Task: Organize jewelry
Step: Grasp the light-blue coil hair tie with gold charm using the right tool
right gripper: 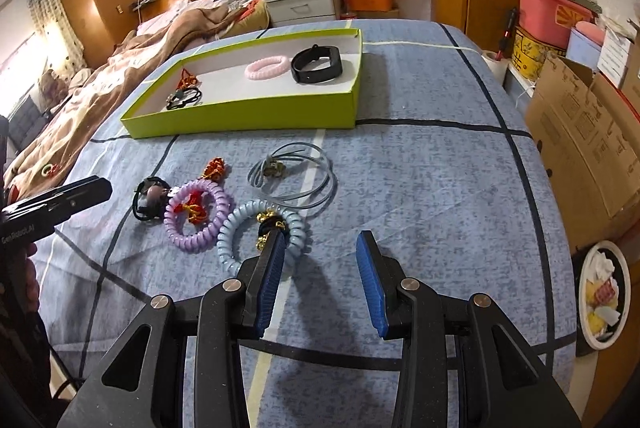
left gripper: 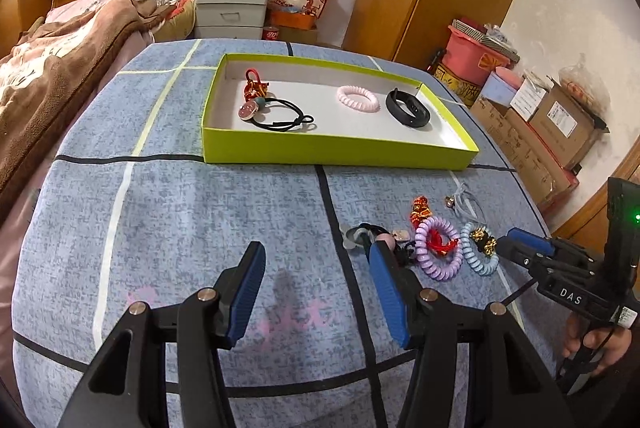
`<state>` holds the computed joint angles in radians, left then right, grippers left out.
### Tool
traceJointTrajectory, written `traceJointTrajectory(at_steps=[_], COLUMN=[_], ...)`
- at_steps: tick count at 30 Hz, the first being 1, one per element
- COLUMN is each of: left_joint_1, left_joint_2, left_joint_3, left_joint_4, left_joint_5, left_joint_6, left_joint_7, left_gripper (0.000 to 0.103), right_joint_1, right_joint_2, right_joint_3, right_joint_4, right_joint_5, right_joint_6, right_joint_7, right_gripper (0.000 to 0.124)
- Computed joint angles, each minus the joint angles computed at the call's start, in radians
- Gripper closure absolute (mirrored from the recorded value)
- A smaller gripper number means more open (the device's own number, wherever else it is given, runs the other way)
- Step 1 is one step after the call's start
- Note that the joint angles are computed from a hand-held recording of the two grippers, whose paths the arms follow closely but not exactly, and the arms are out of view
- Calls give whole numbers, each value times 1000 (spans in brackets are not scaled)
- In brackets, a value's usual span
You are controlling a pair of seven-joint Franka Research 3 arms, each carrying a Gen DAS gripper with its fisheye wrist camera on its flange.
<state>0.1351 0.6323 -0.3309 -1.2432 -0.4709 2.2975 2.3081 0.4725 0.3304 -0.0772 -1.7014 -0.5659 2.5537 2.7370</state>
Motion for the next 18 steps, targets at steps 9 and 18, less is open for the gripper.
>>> traceJointTrajectory(at_steps=[9,18], left_joint_1=[-4,-8], left_joint_2=[-6,-6], left_joint_3=[5,7], left_joint_4=[-13,-14], left_joint_5=[11,19], left_joint_6=[0,-4], left_joint_7=[-18,-23], left_gripper=[47,47], right_joint_1=[5,2], right_joint_2=[27,43], right_joint_3=[7,10], right_joint_4=[37,52], right_joint_5=[25,105], right_joint_6=[-17,2], right_joint_7=[-72,-170], right_gripper=[98,103])
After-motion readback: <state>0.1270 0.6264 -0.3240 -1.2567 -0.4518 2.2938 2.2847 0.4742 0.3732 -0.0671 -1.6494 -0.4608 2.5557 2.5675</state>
